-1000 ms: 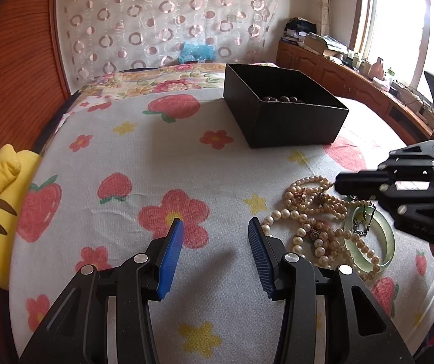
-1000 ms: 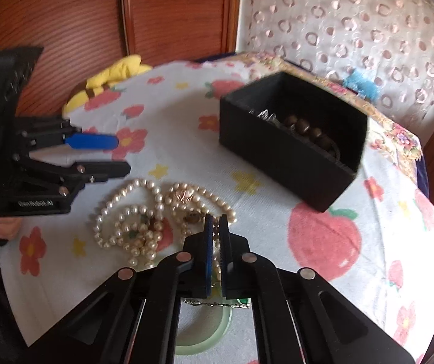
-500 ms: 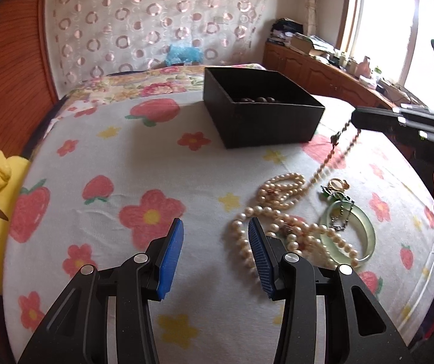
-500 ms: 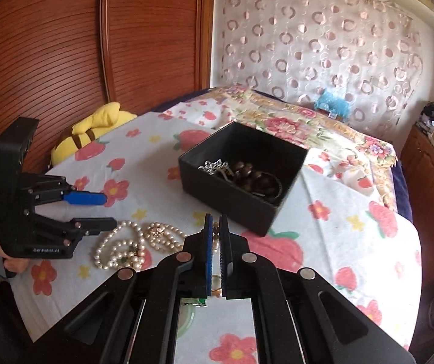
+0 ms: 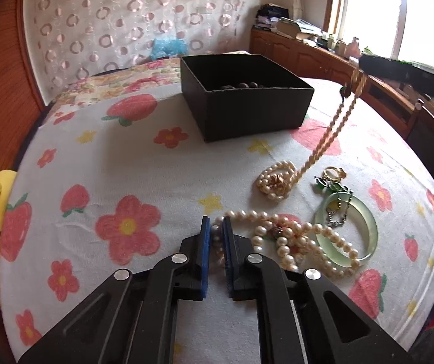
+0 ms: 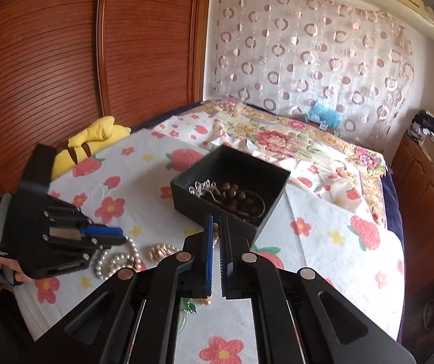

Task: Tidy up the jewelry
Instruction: 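Lift the pearl necklace with the right tool while the left tool grasps its strand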

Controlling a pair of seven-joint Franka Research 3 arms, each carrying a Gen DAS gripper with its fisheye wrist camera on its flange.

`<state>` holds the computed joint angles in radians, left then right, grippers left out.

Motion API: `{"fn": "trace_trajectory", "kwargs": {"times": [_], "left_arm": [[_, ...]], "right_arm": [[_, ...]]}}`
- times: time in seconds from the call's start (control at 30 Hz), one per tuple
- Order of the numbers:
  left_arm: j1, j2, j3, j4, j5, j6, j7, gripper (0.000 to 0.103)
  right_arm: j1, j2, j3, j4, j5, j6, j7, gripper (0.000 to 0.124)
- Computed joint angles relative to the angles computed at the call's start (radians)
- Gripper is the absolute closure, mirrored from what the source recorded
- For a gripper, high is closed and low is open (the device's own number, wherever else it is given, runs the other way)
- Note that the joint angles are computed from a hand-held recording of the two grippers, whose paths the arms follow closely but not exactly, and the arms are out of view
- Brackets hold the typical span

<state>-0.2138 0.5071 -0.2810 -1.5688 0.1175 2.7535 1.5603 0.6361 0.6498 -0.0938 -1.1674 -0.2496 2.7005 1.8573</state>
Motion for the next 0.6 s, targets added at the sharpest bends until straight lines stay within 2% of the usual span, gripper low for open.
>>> {"fn": "trace_trajectory", "kwargs": {"times": [0.37, 0.5, 0.6], "left_arm": [[0.055, -0.096, -0.081, -0.079, -0.09, 0.152, 0.058, 0.097], [0.076, -0.116, -0.125, -0.069, -0.134, 0.176, 0.109, 0.097], [0.071, -0.119, -0.135, -0.047, -0.15, 0.184, 0.131, 0.097]], "right_arm": [[0.016, -0.032, -0.028, 0.01, -0.046, 0.027, 0.033, 0.119], [0.017, -0.041, -0.032, 0.012, -0.061, 0.036, 0.042, 0.119], [0.019, -0.049, -0.037, 0.015, -0.073, 0.041, 0.047, 0.119]]}}
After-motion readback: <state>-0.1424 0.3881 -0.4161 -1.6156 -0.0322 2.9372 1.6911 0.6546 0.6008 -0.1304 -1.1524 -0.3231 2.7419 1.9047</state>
